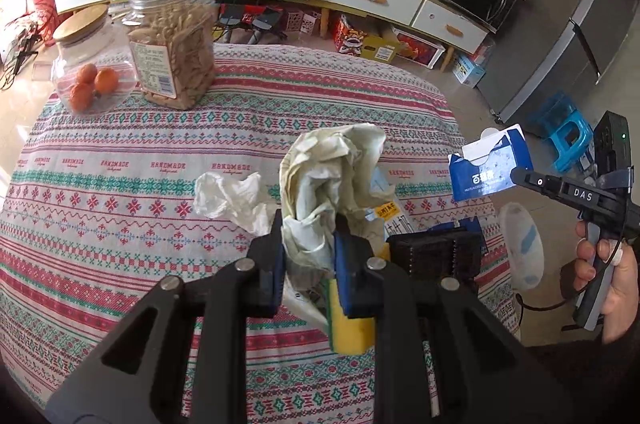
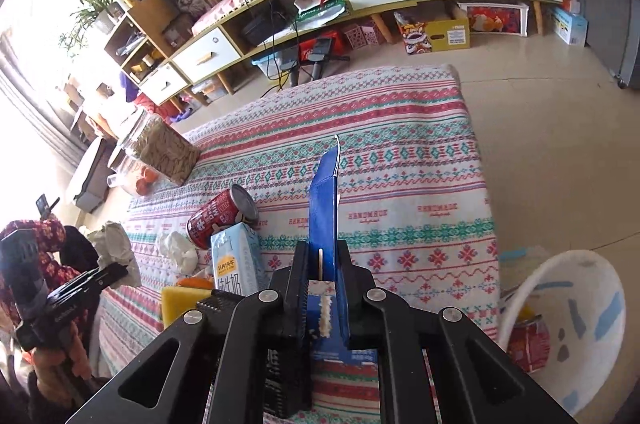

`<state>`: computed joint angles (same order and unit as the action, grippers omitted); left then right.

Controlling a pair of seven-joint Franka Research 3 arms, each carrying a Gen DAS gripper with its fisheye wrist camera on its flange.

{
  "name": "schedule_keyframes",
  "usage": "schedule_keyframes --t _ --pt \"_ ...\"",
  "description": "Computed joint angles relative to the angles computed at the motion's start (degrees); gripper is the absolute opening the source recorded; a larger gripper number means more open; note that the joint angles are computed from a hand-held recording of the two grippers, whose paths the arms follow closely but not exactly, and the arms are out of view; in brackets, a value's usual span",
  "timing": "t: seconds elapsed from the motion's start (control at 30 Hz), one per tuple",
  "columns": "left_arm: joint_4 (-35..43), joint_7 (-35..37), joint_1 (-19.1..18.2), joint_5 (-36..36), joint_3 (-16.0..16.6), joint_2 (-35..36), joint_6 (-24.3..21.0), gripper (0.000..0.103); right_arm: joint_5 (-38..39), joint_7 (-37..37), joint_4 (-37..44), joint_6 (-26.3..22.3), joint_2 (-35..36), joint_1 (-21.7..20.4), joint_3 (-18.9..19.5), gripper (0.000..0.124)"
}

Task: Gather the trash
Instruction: 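Carry the tissue to the bucket and open the left gripper while the right carries the box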

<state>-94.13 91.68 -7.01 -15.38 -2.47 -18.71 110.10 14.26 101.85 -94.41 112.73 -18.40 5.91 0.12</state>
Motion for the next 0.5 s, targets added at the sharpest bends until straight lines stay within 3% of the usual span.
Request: schedule_keyframes --t 0.5 --pt "5.6 0.0 -6.6 0.4 -6.6 4.6 -0.2 0.023 -2.4 -1.6 -8.8 -4.7 -13.7 -8.4 -5.5 0.013"
